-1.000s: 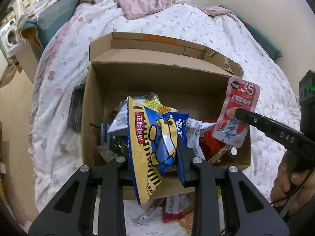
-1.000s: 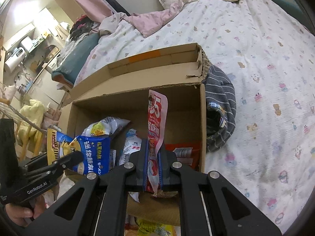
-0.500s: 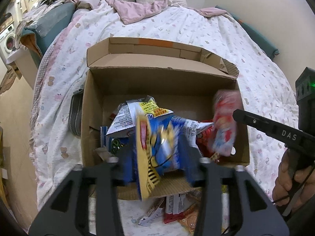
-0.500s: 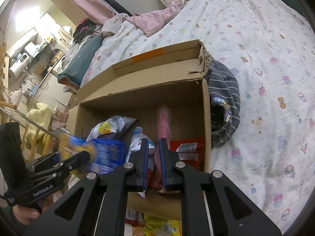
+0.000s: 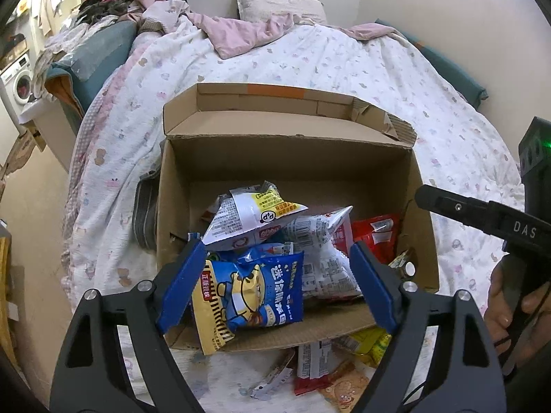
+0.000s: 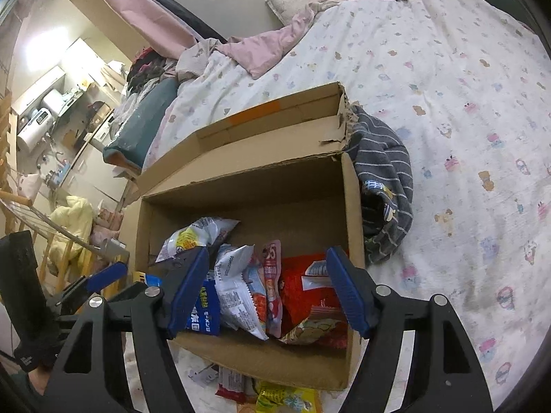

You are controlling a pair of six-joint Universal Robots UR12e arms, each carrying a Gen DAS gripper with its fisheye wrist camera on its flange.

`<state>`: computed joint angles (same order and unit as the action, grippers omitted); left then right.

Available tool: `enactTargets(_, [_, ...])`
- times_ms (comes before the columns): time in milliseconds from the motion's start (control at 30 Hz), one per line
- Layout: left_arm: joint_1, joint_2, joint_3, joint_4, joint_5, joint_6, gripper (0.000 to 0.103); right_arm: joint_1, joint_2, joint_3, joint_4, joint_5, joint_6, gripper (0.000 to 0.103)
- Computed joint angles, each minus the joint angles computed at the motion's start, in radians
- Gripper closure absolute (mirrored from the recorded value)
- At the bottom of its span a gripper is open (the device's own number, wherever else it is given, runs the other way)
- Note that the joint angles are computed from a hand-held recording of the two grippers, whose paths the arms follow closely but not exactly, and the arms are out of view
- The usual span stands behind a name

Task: Organize snacks
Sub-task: 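Withdraw both grippers from the box toward the remaining snacks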

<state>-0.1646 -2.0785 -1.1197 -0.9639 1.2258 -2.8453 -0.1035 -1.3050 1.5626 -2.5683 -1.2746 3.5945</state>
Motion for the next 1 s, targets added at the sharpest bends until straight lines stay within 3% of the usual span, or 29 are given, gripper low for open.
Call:
enactTargets(433, [0.013, 0.039, -0.055, 0.060, 0.009, 0.016, 0.020, 0.008, -0.019, 0.015, -0.007, -0.021, 0.001, 0.029])
enactTargets(733, [0.027, 0.101, -0.143, 0.155, 0.031, 0.039, 0.020, 0.011, -0.078, 0.076, -0.021, -0.067, 0.064, 0.029])
enactTargets(1000, [0.055, 0.154, -0.203, 0.094, -0.007, 0.009, 0.015, 0.017, -0.133, 0.143, -0.052, -0.076, 0.116, 0.029])
